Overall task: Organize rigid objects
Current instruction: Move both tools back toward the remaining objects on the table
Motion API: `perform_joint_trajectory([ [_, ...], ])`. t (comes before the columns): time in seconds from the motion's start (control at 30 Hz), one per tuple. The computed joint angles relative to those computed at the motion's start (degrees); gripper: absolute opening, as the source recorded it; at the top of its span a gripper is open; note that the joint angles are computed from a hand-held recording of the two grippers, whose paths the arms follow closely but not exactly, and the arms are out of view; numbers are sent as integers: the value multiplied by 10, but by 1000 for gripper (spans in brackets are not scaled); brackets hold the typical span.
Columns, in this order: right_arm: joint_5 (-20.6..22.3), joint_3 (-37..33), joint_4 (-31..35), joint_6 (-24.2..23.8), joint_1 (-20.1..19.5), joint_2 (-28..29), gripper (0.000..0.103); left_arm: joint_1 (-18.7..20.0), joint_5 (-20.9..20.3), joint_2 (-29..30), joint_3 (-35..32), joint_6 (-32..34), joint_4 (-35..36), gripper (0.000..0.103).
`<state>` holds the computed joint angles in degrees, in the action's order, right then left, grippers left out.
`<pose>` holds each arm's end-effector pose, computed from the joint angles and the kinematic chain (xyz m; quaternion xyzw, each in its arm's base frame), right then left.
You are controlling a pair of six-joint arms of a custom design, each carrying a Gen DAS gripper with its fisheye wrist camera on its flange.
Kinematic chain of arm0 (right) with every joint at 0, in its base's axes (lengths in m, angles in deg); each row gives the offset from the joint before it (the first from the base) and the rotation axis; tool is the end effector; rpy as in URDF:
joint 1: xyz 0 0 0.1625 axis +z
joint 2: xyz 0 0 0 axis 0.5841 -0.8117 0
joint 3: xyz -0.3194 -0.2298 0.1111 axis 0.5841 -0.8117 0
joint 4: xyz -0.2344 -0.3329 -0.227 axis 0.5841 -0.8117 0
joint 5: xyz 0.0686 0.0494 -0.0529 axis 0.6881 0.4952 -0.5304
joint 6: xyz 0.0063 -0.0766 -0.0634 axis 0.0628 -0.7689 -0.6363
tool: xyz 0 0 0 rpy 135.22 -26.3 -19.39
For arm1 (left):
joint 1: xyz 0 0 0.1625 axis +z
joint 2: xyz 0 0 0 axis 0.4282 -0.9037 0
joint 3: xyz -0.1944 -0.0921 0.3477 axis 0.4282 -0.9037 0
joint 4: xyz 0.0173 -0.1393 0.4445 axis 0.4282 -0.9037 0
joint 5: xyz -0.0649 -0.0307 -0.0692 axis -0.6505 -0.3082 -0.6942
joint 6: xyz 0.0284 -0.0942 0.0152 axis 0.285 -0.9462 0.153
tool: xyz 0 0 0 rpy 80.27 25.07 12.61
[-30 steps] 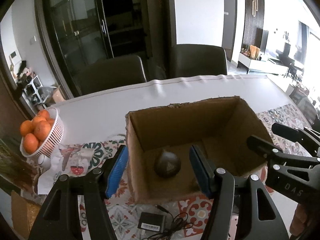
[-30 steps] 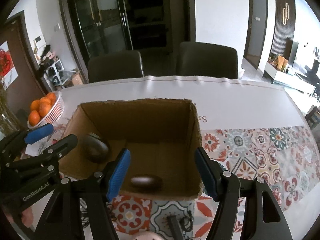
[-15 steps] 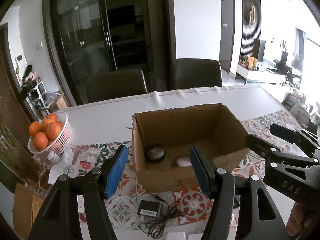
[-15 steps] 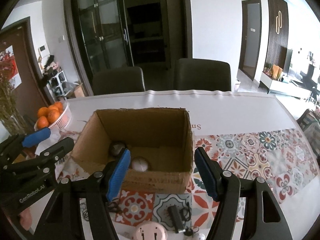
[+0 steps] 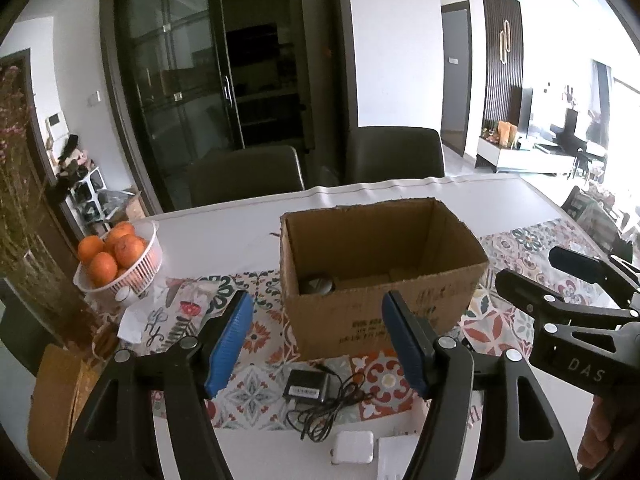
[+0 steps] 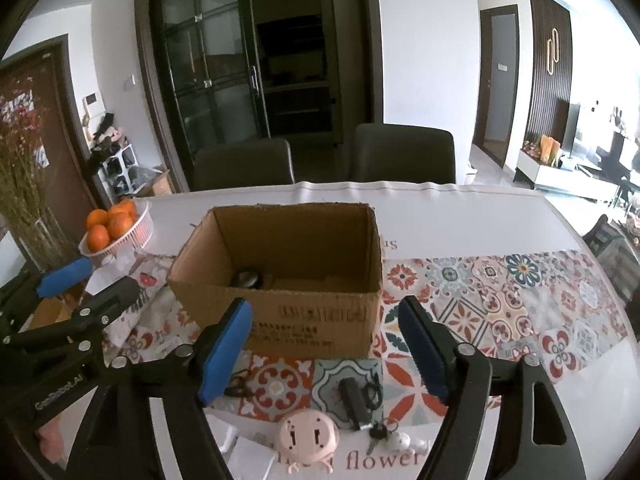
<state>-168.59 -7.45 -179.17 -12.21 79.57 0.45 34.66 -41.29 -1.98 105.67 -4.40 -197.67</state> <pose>0.4754 -0.8101 0.0859 0.3018 -0.8657 0.3195 0.2397 -0.1718 -0.7385 0.4148 0.1047 0.8031 -0.4190 0.4106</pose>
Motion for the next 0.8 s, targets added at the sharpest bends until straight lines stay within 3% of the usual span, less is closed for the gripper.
perform_joint_trajectory([
  [0.33,2,100,-41,6,1,-49,81,-4,2,-42,70,-38,5,73],
  [0.8,5,201,-84,3,-4,-90,81,-7,14,-81,149,-70,4,74],
])
